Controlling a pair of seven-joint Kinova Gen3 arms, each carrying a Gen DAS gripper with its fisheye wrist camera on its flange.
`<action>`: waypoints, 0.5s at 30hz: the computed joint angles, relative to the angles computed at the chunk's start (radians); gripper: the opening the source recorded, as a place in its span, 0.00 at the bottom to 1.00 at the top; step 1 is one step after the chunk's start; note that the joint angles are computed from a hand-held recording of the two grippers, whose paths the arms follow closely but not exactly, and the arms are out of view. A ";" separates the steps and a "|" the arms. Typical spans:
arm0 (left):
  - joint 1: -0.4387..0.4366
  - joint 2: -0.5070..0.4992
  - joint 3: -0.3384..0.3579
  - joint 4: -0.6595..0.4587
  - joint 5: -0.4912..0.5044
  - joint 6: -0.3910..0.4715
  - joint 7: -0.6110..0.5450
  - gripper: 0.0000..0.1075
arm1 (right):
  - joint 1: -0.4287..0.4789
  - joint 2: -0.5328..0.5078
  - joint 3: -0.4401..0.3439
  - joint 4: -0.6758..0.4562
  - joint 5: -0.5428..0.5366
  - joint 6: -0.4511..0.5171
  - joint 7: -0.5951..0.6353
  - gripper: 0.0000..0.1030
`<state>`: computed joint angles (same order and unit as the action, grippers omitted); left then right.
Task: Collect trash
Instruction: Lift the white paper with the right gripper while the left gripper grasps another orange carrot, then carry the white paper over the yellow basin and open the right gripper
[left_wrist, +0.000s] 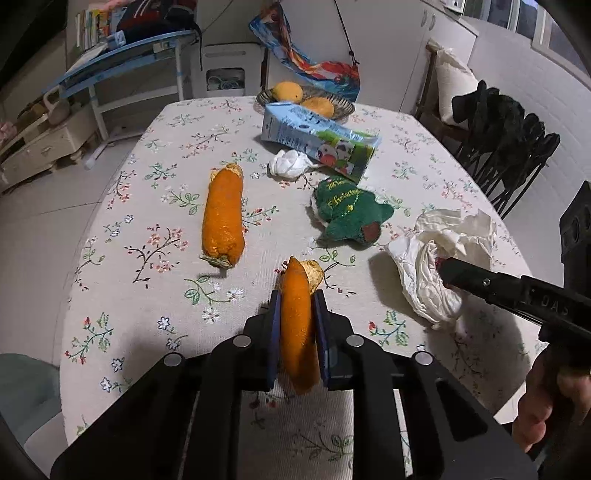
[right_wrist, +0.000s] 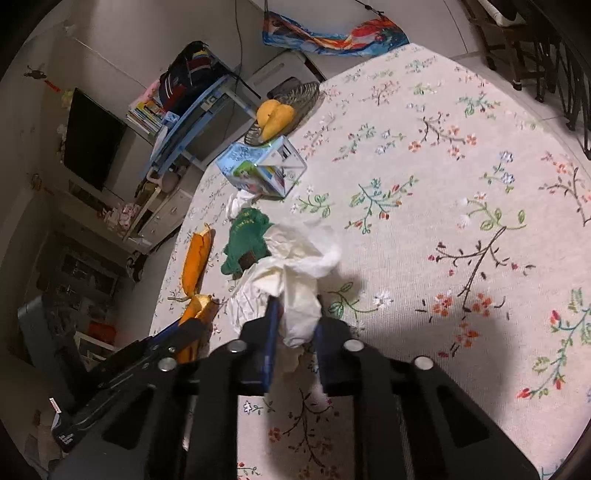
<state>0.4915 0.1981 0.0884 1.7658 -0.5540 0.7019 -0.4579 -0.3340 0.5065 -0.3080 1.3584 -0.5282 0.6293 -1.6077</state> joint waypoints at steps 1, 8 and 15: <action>0.003 -0.009 -0.001 0.008 -0.004 -0.004 0.008 0.15 | 0.001 -0.006 -0.002 0.005 -0.001 -0.007 0.004 0.15; 0.005 -0.075 0.014 0.069 -0.057 -0.027 0.102 0.15 | 0.035 -0.061 -0.042 0.091 -0.061 -0.073 0.055 0.15; -0.011 -0.141 0.068 0.133 -0.108 -0.020 0.212 0.15 | 0.049 -0.118 -0.077 0.177 -0.139 -0.129 0.121 0.15</action>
